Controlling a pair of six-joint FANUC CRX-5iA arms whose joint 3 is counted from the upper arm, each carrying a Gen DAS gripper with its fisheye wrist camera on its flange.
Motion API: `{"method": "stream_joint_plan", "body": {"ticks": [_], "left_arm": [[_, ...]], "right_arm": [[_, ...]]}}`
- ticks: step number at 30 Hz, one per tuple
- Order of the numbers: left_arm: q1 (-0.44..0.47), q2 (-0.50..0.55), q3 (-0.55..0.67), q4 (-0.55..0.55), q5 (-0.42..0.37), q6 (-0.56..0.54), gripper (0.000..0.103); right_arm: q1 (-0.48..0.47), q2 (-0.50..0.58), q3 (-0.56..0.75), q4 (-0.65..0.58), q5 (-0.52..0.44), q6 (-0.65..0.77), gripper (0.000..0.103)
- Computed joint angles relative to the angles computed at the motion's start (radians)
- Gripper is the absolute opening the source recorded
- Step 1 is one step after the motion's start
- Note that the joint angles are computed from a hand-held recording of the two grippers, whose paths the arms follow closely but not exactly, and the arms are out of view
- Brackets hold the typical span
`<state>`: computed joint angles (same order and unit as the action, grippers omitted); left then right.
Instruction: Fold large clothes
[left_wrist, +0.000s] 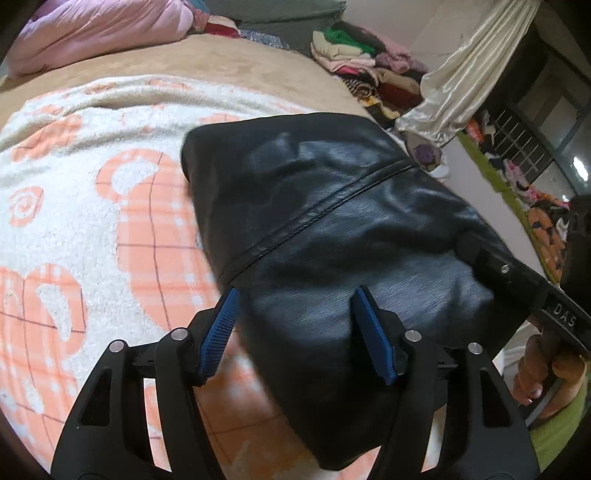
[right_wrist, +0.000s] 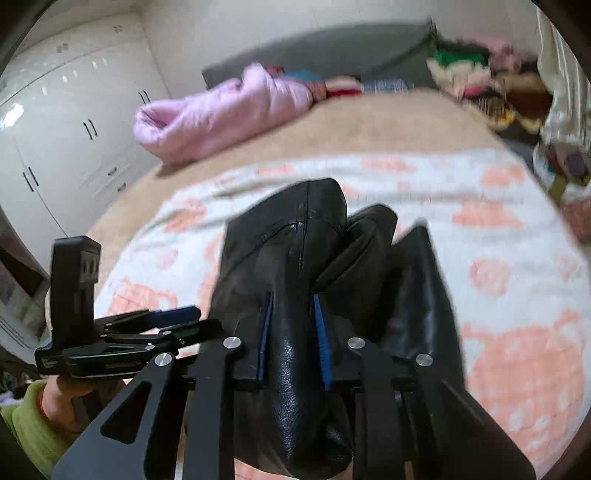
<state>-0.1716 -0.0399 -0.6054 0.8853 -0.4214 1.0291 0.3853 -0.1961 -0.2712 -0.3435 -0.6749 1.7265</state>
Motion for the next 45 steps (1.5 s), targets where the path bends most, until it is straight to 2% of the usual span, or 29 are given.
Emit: {"method": "stream_joint_plan", "body": {"ticks": [3,4,7,9,11,13,14,16,18,20,23,25,28,29,30,31,33,37,39,40,42,43,44,45], "left_arm": [[-0.014,-0.017,-0.016,0.105,-0.003,-0.072,0.061],[-0.015,-0.015,-0.015,0.116,-0.011,-0.083,0.064],[-0.033,0.007,-0.004,0.124,-0.024,-0.087,0.065],[-0.039,0.034,0.009,0.11,-0.042,-0.067,0.07],[-0.046,0.066,0.015,0.124,-0.069,-0.059,0.076],[-0.057,0.09,0.021,0.13,-0.084,-0.059,0.081],[-0.064,0.1,0.026,0.12,-0.08,-0.046,0.087],[-0.072,0.116,0.032,0.125,-0.082,-0.043,0.089],[-0.081,0.129,0.041,0.125,-0.078,-0.033,0.091],[-0.082,0.133,0.057,0.082,-0.079,-0.005,0.093],[-0.085,0.142,0.079,0.051,-0.085,0.022,0.093],[-0.087,0.148,0.096,0.017,-0.084,0.049,0.093],[-0.085,0.147,0.097,0.016,-0.087,0.042,0.093],[-0.086,0.149,0.101,0.011,-0.088,0.044,0.093],[-0.086,0.149,0.103,0.003,-0.087,0.049,0.093],[-0.085,0.149,0.106,-0.011,-0.085,0.056,0.093],[-0.084,0.156,0.126,-0.058,-0.089,0.084,0.093],[-0.064,0.141,0.144,-0.151,-0.084,0.136,0.093],[-0.049,0.135,0.156,-0.209,-0.092,0.169,0.093],[-0.044,0.136,0.161,-0.23,-0.099,0.179,0.093],[-0.041,0.139,0.148,-0.199,-0.101,0.145,0.093],[-0.042,0.139,0.144,-0.194,-0.098,0.143,0.093],[-0.043,0.136,0.137,-0.188,-0.088,0.14,0.093],[-0.043,0.132,0.13,-0.177,-0.081,0.129,0.093]], "right_arm": [[-0.087,-0.025,0.035,-0.132,-0.008,0.134,0.019],[-0.15,-0.023,0.058,-0.217,-0.036,0.197,0.019],[-0.285,0.015,0.087,-0.364,-0.099,0.321,0.019],[-0.348,0.07,0.109,-0.419,-0.167,0.34,0.019],[-0.384,0.126,0.111,-0.431,-0.202,0.329,0.02],[-0.44,0.169,0.105,-0.499,-0.232,0.355,0.022],[-0.445,0.174,0.096,-0.501,-0.228,0.346,0.025],[-0.424,0.172,0.067,-0.452,-0.169,0.317,0.034],[-0.392,0.154,0.034,-0.399,-0.105,0.287,0.051],[-0.38,0.136,0.011,-0.376,-0.072,0.248,0.061],[-0.433,0.11,0.006,-0.443,-0.117,0.271,0.071],[-0.5,0.108,0.018,-0.526,-0.198,0.336,0.079],[-0.527,0.145,0.037,-0.527,-0.254,0.309,0.079],[-0.554,0.171,0.044,-0.568,-0.283,0.316,0.075],[-0.592,0.213,0.058,-0.629,-0.339,0.323,0.062],[-0.613,0.237,0.066,-0.668,-0.383,0.326,0.056],[-0.602,0.223,0.046,-0.673,-0.375,0.314,0.045],[-0.574,0.141,-0.017,-0.694,-0.364,0.262,0.043],[-0.516,0.081,-0.065,-0.661,-0.312,0.233,0.044],[-0.476,0.049,-0.096,-0.633,-0.256,0.202,0.045],[-0.404,0.01,-0.131,-0.546,-0.151,0.137,0.057],[-0.388,0.011,-0.126,-0.507,-0.145,0.105,0.063],[-0.379,0.013,-0.115,-0.472,-0.152,0.071,0.082],[-0.383,0.016,-0.101,-0.461,-0.17,0.065,0.087]]}}
